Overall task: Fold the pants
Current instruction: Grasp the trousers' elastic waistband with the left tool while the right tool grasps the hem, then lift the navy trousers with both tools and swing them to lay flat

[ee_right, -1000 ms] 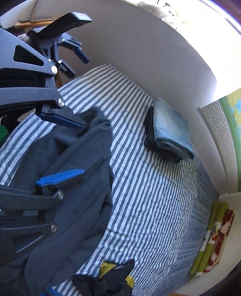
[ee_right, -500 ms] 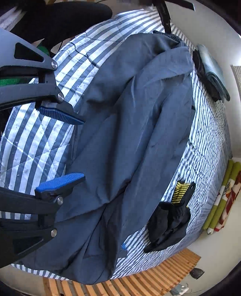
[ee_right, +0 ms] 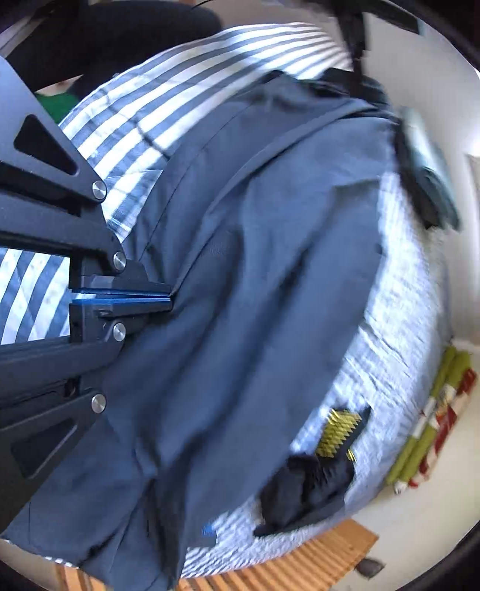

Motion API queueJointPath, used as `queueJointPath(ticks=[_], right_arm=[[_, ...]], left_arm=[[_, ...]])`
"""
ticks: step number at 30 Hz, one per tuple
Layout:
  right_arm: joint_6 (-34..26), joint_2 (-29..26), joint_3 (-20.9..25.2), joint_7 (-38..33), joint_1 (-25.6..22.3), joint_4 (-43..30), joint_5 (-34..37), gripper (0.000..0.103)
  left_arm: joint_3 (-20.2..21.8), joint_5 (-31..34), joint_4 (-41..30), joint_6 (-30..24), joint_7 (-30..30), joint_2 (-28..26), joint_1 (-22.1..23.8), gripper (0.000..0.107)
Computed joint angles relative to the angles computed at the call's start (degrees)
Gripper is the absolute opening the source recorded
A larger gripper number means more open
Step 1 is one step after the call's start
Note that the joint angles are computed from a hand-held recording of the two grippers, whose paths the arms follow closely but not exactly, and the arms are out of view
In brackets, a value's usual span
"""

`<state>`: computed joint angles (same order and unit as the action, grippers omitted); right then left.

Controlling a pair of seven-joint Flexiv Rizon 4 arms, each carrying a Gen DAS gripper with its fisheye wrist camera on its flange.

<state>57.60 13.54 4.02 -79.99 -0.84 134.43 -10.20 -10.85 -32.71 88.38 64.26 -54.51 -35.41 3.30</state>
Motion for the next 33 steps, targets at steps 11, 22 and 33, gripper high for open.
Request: queueJointPath(ticks=[11,22,33], right_arm=[[3.90,11.36,0.64,8.43,-6.26,-6.08,-6.93,0.001],[4.62,10.58,3.23,10.48,-5.76,-13.81,-9.70,0.000],[-1.27,6.72,1.47,15.96,-6.05,-15.86,-13.18,0.000]], left_arm=[[-11.14,-31.13,10.27,2.33,22.61,15.43,7.26,0.005],[-2.47,-31.66,7.44,-1.32,20.93,15.18,2.94,0.005],[0.14,-18.20,6.24,7.75,25.16,15.85,-5.20,0.005]])
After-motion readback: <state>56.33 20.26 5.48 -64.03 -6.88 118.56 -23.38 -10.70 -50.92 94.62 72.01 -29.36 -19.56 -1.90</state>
